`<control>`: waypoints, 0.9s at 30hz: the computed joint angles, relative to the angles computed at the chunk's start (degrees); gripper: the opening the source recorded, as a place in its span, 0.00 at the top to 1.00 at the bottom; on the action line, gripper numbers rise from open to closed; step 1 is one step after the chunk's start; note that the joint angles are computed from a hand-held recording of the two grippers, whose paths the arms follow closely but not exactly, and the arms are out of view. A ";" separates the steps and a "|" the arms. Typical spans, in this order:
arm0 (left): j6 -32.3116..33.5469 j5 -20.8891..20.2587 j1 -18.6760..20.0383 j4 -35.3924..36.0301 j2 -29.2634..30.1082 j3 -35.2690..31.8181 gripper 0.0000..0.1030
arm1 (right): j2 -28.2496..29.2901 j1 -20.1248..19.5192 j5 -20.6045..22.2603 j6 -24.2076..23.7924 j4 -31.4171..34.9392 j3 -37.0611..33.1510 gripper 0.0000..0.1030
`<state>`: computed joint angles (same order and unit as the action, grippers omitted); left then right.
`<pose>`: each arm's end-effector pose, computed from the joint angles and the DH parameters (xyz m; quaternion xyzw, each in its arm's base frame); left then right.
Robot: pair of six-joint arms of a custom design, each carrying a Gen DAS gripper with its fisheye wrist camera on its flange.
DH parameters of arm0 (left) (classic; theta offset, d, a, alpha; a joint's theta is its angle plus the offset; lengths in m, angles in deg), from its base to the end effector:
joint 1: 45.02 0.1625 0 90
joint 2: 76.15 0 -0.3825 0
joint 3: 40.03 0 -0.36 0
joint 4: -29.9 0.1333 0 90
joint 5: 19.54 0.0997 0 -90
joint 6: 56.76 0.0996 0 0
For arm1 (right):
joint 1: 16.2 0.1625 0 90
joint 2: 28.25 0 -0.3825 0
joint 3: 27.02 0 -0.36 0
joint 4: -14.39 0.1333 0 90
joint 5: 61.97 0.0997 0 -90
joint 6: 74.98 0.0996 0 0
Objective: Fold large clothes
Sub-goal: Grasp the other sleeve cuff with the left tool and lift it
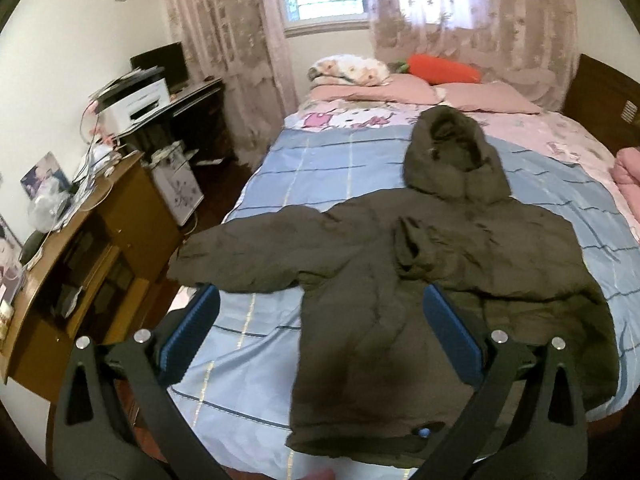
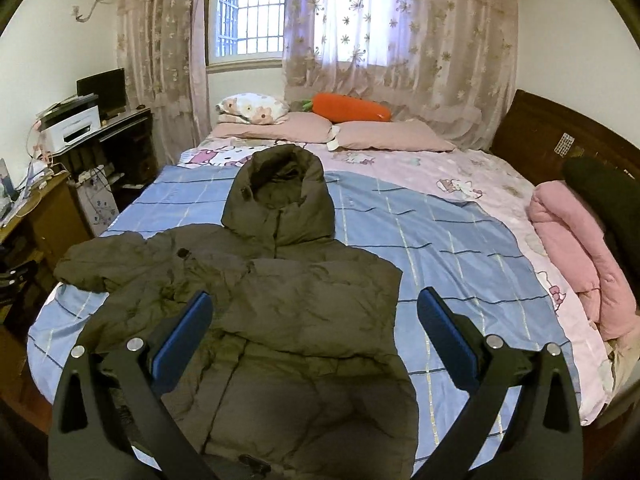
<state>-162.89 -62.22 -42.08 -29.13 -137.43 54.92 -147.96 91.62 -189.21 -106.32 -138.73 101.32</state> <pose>-0.4539 -0.2301 0.1793 0.0834 0.7989 -0.3931 0.4475 0.1579 -0.2526 0.4758 0.2175 -0.8270 0.3974 0.3330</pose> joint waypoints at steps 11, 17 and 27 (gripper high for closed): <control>-4.56 0.31 5.91 -0.36 -12.09 6.63 0.02 | 0.15 -0.09 1.13 0.94 2.04 -0.36 0.01; -6.40 3.41 10.10 -3.82 -22.09 13.73 0.02 | 0.64 -0.38 1.21 1.96 3.15 -0.55 0.01; -5.77 5.28 19.97 -20.38 -46.37 31.23 0.02 | 1.88 -0.92 0.51 2.10 3.67 -0.43 0.01</control>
